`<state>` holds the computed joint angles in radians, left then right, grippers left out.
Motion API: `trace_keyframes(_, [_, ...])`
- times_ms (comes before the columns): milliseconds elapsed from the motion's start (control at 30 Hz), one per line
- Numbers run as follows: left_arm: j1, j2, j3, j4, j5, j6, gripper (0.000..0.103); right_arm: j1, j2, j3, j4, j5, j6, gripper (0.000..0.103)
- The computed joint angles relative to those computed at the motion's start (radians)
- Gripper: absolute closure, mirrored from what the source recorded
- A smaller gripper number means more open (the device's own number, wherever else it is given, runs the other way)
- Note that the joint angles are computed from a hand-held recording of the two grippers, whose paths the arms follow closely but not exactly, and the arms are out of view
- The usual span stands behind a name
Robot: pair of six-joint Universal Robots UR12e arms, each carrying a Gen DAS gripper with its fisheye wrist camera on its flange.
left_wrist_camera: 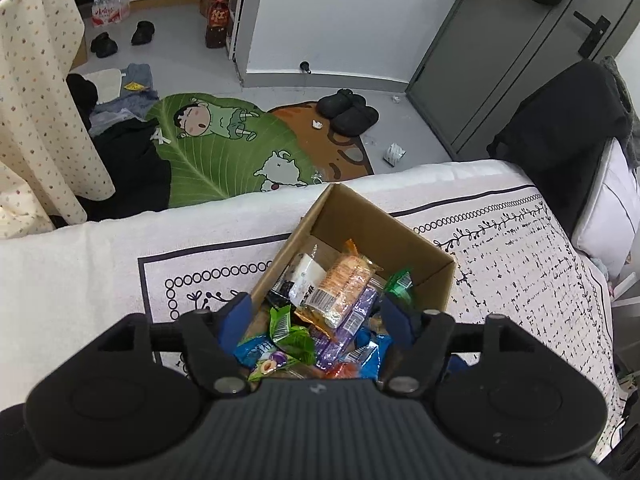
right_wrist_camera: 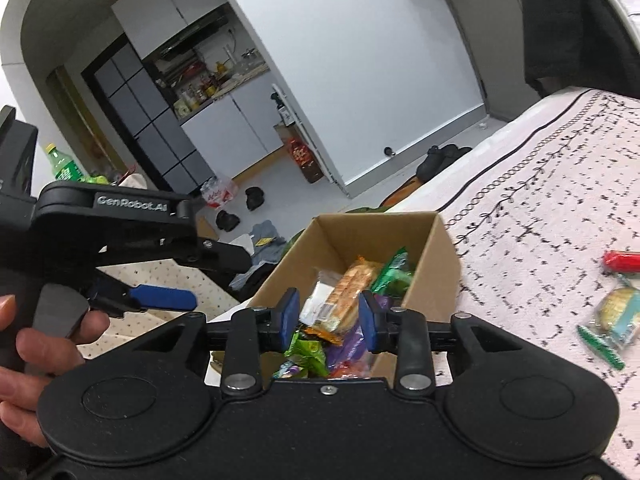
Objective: Organize snacks
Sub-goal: 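Open both tools over the box to drop the candies, then move both tools back over the red candy and round pastry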
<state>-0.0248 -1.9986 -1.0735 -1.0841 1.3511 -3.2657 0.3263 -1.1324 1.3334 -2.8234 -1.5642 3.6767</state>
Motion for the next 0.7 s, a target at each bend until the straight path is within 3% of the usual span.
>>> trace_keyframes(100, [-0.006, 0.004, -0.001, -0.001, 0.007, 0.009, 0.028, -0.003, -0.011, 0.013, 0.003, -0.019, 0.001, 0.061])
trace_keyframes(700, [-0.052, 0.009, -0.006, -0.001, 0.021, 0.053, 0.027, -0.044, -0.083, 0.1, 0.063, -0.125, 0.108, 0.059])
